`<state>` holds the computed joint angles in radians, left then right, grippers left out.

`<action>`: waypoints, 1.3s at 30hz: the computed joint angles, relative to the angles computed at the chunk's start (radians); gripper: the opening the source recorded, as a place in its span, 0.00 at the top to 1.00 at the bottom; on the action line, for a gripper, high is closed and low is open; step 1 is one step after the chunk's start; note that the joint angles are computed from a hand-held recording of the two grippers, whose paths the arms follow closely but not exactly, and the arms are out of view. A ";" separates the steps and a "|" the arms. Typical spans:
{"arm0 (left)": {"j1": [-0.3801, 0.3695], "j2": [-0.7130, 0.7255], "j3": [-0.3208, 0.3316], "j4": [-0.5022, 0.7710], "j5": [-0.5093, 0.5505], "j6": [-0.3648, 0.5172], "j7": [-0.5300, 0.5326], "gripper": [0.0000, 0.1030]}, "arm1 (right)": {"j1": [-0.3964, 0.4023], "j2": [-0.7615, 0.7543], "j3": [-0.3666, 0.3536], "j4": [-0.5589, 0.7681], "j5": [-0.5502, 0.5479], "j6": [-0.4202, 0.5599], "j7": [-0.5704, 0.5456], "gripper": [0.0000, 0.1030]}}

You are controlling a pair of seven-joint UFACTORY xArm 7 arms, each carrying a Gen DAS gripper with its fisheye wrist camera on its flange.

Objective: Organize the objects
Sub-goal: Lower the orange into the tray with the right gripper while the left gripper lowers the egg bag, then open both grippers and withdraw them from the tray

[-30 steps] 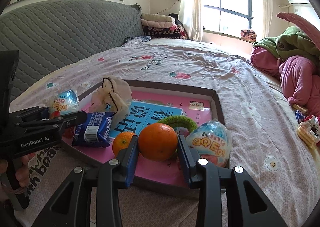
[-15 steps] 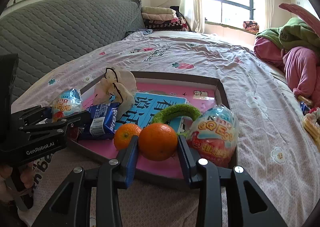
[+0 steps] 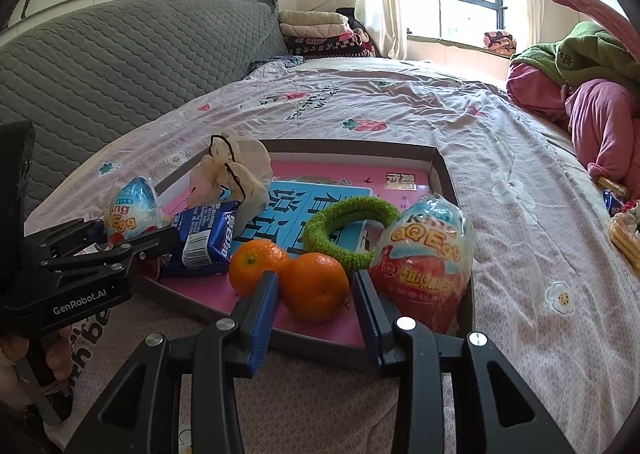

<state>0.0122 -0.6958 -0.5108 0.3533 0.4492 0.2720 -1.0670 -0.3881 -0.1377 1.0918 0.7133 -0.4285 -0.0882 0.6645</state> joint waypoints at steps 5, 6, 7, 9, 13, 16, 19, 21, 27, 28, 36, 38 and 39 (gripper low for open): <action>-0.024 0.002 0.034 -0.009 -0.021 -0.007 0.017 0.45 | -0.008 -0.003 0.009 0.002 -0.003 0.003 0.007 0.63; -0.025 0.000 0.034 -0.010 -0.023 -0.006 0.019 0.45 | -0.009 -0.006 0.009 0.001 -0.003 0.002 0.010 0.63; -0.025 0.000 0.034 -0.009 -0.024 -0.003 0.022 0.45 | 0.000 -0.005 0.002 0.000 -0.002 0.001 0.008 0.63; -0.027 -0.002 0.032 -0.006 -0.024 0.006 0.029 0.45 | 0.003 -0.007 -0.002 -0.001 -0.001 -0.001 0.008 0.63; -0.042 -0.005 0.041 -0.005 -0.031 0.016 0.042 0.44 | 0.024 -0.009 -0.023 -0.004 0.008 -0.007 0.003 0.60; -0.039 -0.012 0.030 -0.001 -0.028 0.032 0.038 0.38 | 0.043 -0.008 -0.041 -0.007 0.019 -0.010 -0.006 0.59; -0.043 -0.022 0.021 0.001 -0.025 0.047 0.030 0.35 | 0.047 -0.014 -0.042 -0.010 0.033 -0.018 -0.016 0.58; -0.045 -0.033 0.019 0.001 -0.022 0.053 0.025 0.33 | 0.048 -0.022 -0.041 -0.015 0.049 -0.026 -0.025 0.56; -0.058 -0.067 0.017 -0.006 -0.024 0.078 0.003 0.32 | 0.069 -0.038 -0.048 -0.028 0.124 -0.045 -0.077 0.51; -0.062 -0.071 0.018 -0.007 -0.025 0.082 0.001 0.32 | 0.069 -0.040 -0.047 -0.030 0.135 -0.046 -0.084 0.51; -0.090 -0.106 0.014 -0.006 -0.032 0.128 -0.018 0.29 | 0.081 -0.070 -0.051 -0.045 0.202 -0.063 -0.114 0.47; -0.097 -0.112 0.014 -0.004 -0.035 0.142 -0.022 0.28 | 0.093 -0.073 -0.060 -0.048 0.215 -0.064 -0.122 0.46; -0.102 -0.118 0.013 -0.003 -0.036 0.150 -0.027 0.28 | 0.097 -0.074 -0.063 -0.049 0.221 -0.065 -0.126 0.45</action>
<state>-0.0893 -0.8141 -0.4980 0.3500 0.4128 0.4220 -1.0941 -0.2910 -0.2122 1.0285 0.6647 -0.2080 -0.1536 0.5385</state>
